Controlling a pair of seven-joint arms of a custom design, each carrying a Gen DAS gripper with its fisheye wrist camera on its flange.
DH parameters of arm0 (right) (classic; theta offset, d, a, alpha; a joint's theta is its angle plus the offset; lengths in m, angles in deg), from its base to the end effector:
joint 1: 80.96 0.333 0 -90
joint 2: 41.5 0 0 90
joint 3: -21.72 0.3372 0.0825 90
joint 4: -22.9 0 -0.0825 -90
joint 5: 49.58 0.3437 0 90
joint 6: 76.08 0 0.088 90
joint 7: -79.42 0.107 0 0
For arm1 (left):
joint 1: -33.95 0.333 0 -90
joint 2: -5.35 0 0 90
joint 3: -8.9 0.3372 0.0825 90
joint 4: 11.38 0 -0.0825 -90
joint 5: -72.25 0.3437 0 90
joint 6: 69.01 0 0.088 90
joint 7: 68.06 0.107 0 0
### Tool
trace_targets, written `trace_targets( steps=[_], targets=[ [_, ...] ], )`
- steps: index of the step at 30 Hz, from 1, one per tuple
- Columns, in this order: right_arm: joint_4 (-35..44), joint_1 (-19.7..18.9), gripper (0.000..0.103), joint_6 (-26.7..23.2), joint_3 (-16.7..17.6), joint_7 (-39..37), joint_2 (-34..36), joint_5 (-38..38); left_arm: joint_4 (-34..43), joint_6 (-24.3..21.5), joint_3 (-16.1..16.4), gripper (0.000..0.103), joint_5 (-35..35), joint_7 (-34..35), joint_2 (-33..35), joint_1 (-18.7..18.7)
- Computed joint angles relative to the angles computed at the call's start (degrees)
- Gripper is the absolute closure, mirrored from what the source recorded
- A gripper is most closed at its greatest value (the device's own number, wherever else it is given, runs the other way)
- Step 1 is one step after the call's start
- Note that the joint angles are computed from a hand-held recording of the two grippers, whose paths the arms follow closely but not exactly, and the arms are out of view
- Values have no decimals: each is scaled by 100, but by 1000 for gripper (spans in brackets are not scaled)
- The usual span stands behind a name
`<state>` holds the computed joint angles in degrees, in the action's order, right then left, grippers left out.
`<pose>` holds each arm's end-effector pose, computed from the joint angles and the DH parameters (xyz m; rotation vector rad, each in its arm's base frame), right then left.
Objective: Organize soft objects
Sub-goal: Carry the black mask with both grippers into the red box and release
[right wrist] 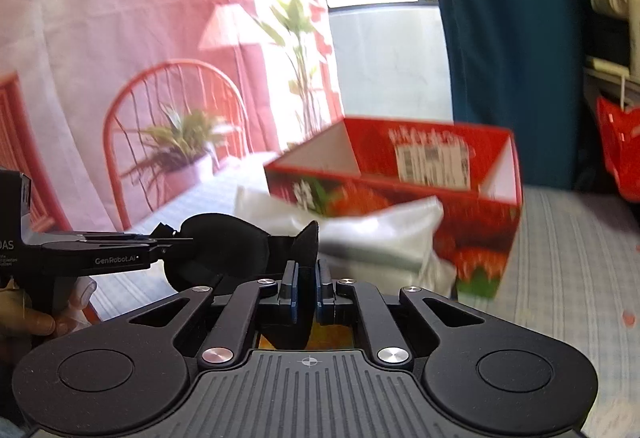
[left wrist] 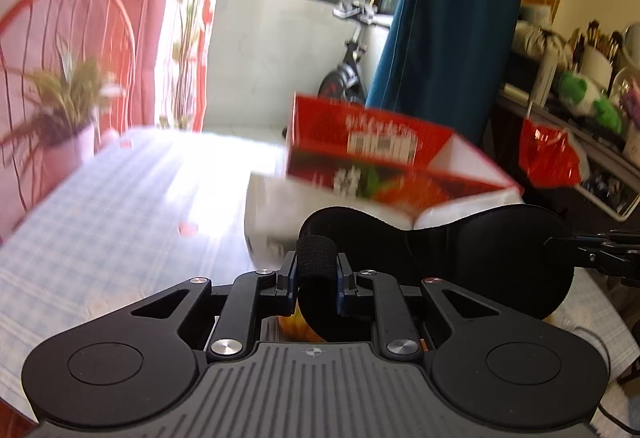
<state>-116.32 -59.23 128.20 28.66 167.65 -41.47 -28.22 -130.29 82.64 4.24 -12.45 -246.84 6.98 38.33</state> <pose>0.4580 0.1988 0.4927 -1.5433 1.4024 -0.6234 0.5485 0.0242 0.4971 -1.3302 2.0046 -1.3026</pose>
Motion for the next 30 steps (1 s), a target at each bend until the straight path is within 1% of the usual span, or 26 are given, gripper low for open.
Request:
trace_targets(
  steps=[5,7,10,13,14,16,17,18,19,20,21,22,23,25,26,28,30],
  targets=[
    [309,-159,96,-137,-112,47,-81,-477,350,-13,-25,84,-187,198,-40,-43],
    [524,-249,96,-231,-150,-70,-48,-557,585,38,-70,84,-197,215,26,-99],
    [925,-362,96,-394,-236,-318,89,-618,1074,196,-177,84,-177,215,268,-198],
    [1408,-424,96,-591,-394,-541,340,-642,1681,474,-336,84,130,-12,659,-314],
    [1573,-467,96,-656,-443,-510,444,-719,1888,549,-391,84,339,-199,806,-345],
    [1897,-749,96,-812,-384,-211,664,-1146,2293,681,-509,84,847,-648,1115,-395],
    [2081,-725,96,-916,-495,-208,788,-1195,2540,740,-547,84,1178,-950,1309,-428],
    [2253,-777,96,-1011,-524,-164,908,-1298,2730,793,-582,84,1470,-1200,1469,-468],
    [2438,-874,96,-1130,-505,-105,1037,-1411,2925,795,-587,84,1804,-1488,1633,-508],
    [2610,-819,96,-1240,-632,-75,1164,-1449,3108,831,-586,84,2114,-1779,1789,-571],
    [2770,-924,96,-1346,-591,-26,1282,-1525,3327,804,-560,84,2466,-2071,1975,-636],
    [2942,-1086,96,-1473,-480,12,1404,-1600,3524,773,-528,84,2793,-2326,2144,-702],
    [3108,-1133,96,-1592,-491,46,1530,-1653,3708,787,-487,84,3107,-2582,2304,-791],
    [3464,-1215,96,-1865,-515,84,1787,-1745,4123,645,-364,84,3743,-3114,2639,-950],
    [3669,-1183,96,-2012,-593,127,1930,-1783,4385,545,-284,84,4064,-3382,2841,-1032],
    [4028,-1334,96,-2302,-506,119,2173,-1799,4786,364,-198,84,4550,-3767,3149,-1123],
    [4427,-1377,96,-2623,-528,124,2428,-1830,5270,104,-108,84,5020,-4174,3482,-1213]
  ],
)
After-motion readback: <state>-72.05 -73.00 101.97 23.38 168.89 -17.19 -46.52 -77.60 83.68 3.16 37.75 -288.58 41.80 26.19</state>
